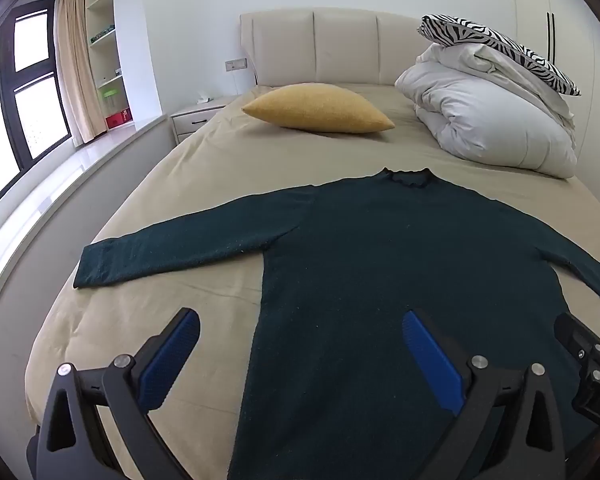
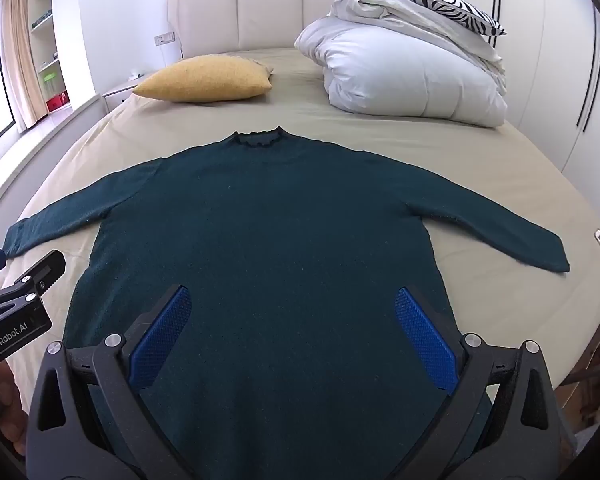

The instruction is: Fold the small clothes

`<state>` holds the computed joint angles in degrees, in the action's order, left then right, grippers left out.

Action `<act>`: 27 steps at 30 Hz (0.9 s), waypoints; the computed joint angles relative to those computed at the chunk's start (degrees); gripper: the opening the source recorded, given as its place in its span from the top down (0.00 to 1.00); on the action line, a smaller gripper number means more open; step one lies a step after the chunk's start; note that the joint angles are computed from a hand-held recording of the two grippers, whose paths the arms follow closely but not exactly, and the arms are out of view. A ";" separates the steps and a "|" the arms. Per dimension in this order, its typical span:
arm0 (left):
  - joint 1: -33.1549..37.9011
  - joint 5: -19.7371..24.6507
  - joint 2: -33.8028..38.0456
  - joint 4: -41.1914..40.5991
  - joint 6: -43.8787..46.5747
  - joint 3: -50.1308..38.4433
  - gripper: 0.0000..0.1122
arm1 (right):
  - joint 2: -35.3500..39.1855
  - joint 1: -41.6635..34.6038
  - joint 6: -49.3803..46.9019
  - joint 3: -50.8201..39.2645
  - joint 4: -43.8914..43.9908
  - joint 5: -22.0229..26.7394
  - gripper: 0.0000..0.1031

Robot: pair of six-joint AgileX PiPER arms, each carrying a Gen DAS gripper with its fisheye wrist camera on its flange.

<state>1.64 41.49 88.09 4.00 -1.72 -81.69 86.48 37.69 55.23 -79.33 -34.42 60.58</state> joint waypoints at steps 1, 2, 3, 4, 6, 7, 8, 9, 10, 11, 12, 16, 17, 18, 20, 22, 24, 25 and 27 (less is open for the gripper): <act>-0.15 -0.03 0.03 0.20 -0.32 0.01 0.08 | 0.17 0.16 0.10 -0.20 -0.09 0.17 0.00; -0.69 0.59 0.03 0.87 -1.15 -0.51 0.08 | 0.52 1.19 0.85 -0.92 -0.55 1.24 0.00; -0.48 0.64 0.04 0.63 -0.84 -0.53 0.08 | 0.64 1.53 1.10 -1.16 -0.79 1.63 0.00; -0.57 0.53 0.05 0.69 -0.98 -0.42 0.08 | 0.64 1.68 1.16 -1.22 -0.87 1.77 0.00; -0.64 0.33 -0.01 0.95 -1.19 -0.21 0.08 | 0.72 1.94 1.33 -1.39 -0.96 1.99 0.00; -0.41 0.34 0.00 0.73 -0.92 -0.19 0.08 | 0.77 1.96 1.40 -1.40 -1.02 2.01 0.00; -0.19 0.32 -0.07 0.49 -0.67 -0.10 0.08 | 0.76 1.98 1.28 -1.38 -1.10 1.98 0.00; -0.35 0.23 -0.46 0.88 -1.20 0.43 0.08 | 0.74 1.97 1.25 -1.37 -1.08 2.01 0.00; -0.33 0.24 -0.43 0.84 -1.12 0.40 0.08 | 0.83 2.07 1.23 -1.52 -1.10 2.16 0.00; -0.30 0.30 -0.42 0.76 -0.99 0.36 0.08 | 0.93 2.35 1.43 -1.68 -1.25 2.43 0.00; -0.28 0.31 -0.42 0.74 -0.93 0.36 0.08 | 0.94 2.38 1.44 -1.69 -1.23 2.44 0.00; -0.02 0.31 -0.44 0.42 -0.61 0.43 0.08 | 1.11 2.44 1.38 -1.88 -1.18 2.56 0.00; 0.27 0.17 -0.42 0.13 -0.26 0.58 0.08 | 1.14 2.63 1.44 -2.04 -1.22 2.81 0.00; 0.27 0.17 -0.42 0.13 -0.26 0.58 0.08 | 1.10 2.62 1.52 -1.86 -1.29 2.66 0.00; 0.33 0.16 -0.41 0.00 -0.08 0.58 0.08 | 1.13 2.70 1.59 -1.95 -1.24 2.75 0.00; 0.41 0.08 -0.48 -0.01 -0.01 0.69 0.08 | 1.16 2.61 1.48 -1.97 -1.16 2.71 0.00; 0.42 0.14 -0.40 -0.09 0.05 0.61 0.08 | 1.19 2.56 1.36 -1.99 -1.06 2.70 0.00; 0.54 0.15 -0.40 -0.24 0.25 0.61 0.08 | 1.21 2.66 1.42 -2.07 -1.08 2.82 0.00; 0.27 0.10 -0.44 0.18 -0.23 0.65 0.08 | 1.22 2.60 1.41 -2.03 -1.09 2.76 0.00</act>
<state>1.91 41.59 87.65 4.19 -1.95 -81.04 87.70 40.29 56.64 -81.36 -35.52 63.34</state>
